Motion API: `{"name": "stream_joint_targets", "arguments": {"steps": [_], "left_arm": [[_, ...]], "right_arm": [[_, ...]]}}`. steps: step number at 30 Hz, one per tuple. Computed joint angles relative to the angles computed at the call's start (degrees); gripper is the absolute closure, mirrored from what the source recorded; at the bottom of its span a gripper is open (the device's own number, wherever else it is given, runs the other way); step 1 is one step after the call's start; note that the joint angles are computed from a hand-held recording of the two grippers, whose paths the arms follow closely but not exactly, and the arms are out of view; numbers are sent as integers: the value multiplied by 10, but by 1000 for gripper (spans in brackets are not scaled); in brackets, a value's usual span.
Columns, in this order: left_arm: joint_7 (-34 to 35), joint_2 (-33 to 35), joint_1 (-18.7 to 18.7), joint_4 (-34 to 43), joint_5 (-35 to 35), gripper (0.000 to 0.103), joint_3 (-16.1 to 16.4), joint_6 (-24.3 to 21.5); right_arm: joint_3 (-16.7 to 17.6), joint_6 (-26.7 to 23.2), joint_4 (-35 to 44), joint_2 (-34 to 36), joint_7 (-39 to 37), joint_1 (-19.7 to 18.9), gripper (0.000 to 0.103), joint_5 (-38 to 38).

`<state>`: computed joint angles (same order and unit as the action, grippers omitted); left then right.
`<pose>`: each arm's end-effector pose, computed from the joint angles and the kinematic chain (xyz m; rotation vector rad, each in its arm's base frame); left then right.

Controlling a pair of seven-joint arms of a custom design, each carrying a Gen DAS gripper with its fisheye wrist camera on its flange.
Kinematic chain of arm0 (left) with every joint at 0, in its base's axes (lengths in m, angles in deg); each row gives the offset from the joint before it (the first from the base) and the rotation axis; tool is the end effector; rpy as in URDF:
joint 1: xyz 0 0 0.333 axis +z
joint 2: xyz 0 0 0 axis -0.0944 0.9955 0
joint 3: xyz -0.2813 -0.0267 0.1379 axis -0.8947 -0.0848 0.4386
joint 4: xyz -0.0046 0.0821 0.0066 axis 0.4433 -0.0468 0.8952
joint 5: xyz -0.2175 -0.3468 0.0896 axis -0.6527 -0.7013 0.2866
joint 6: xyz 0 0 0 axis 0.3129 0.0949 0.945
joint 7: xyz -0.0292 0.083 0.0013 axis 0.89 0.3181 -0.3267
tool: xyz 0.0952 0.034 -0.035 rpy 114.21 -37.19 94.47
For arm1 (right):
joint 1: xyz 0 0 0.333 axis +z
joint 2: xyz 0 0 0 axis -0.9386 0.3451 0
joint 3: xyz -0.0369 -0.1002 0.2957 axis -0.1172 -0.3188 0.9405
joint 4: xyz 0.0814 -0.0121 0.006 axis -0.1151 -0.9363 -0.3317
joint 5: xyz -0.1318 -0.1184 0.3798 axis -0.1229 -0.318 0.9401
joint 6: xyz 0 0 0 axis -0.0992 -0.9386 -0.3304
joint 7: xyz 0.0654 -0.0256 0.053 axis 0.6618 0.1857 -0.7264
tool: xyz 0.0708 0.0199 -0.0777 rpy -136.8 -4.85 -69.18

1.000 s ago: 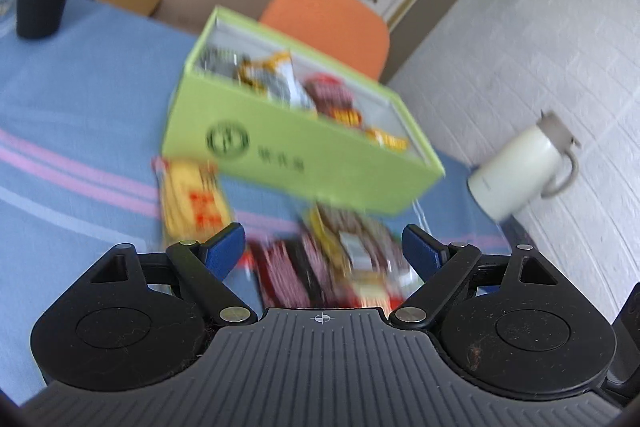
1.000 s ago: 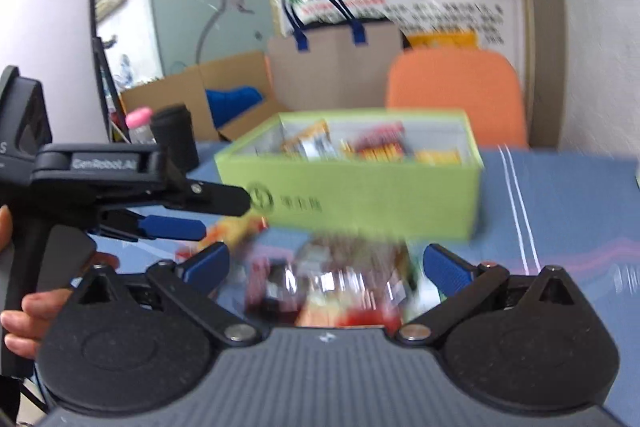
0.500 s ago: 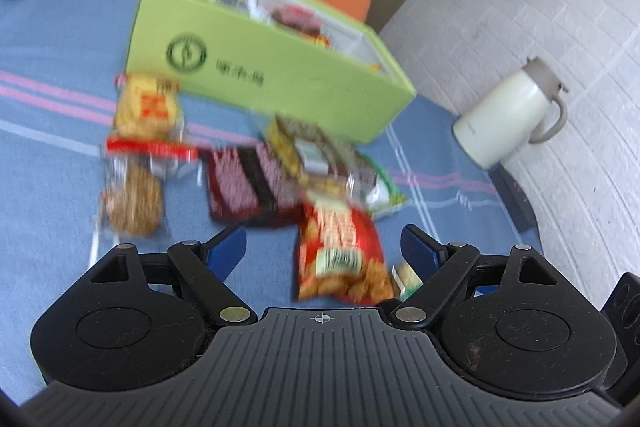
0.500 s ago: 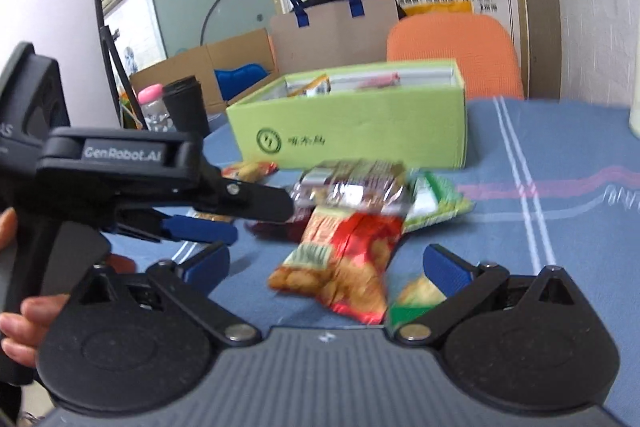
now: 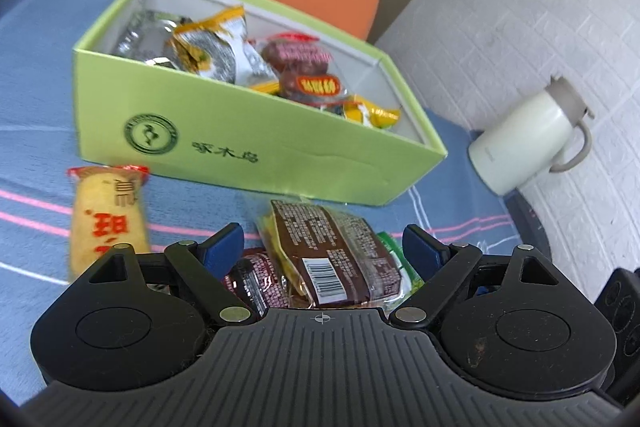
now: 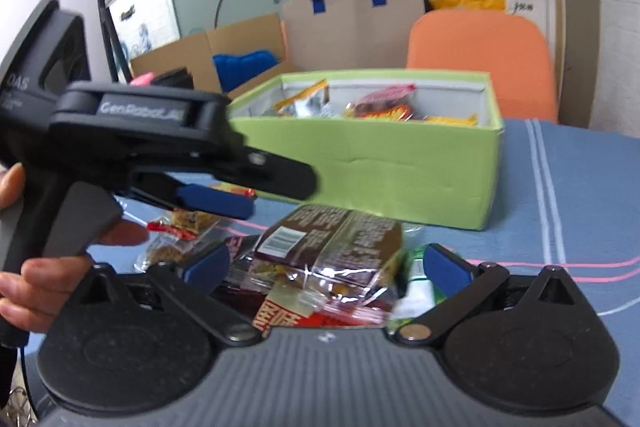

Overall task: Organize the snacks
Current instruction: 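Grasp the brown barcoded snack packet with the left gripper, then lower the brown packet into the lime-green box and open the left gripper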

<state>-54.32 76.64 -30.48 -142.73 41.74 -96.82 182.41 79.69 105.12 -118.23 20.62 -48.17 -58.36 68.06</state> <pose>0.5353 -0.4275 0.4851 -2.2547 1.3532 -1.2127 0.5906 0.1445 0.4544 -2.0495 0.7486 -0.1812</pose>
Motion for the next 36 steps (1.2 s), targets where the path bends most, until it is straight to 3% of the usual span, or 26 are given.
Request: {"name": "stream_joint_targets", "arguments": {"steps": [4, 7, 9, 11, 13, 18, 23, 27, 31, 36], "left_arm": [[54, 24, 8, 18, -33, 38, -5, 11], [84, 33, 3, 23, -59, 58, -7, -2], [68, 29, -3, 12, -56, 67, -2, 8], [24, 15, -12, -9, -37, 70, 7, 24], [-22, -6, -20, -28, -12, 73, 10, 11], [-135, -62, -20, -81, 71, 75, -5, 12], [-150, -97, -9, -99, 80, 75, -34, -20], [-99, -87, 7, -52, 78, 74, -37, -29], [-10, -37, 23, 36, 52, 73, -23, -25], [136, 69, 32, 185, -35, 74, -1, -46]], "right_arm": [[7, 17, 12, 18, 14, 5, 1, -12], [10, 20, 10, 17, 8, 7, 1, -16], [13, 34, -6, 6, -8, 10, 2, -11], [15, 57, -33, -17, -40, 17, 12, 10], [10, 64, -60, -46, -72, 22, 21, 43], [-9, 46, -112, -104, -91, 33, 22, 86], [-16, 57, -142, -147, -128, 53, 18, 119], [-19, 74, -97, -128, -165, 64, 16, 148], [-13, 89, 10, -51, -161, 60, 16, 144], [7, 79, 187, 93, -43, 33, 16, 45]]}}
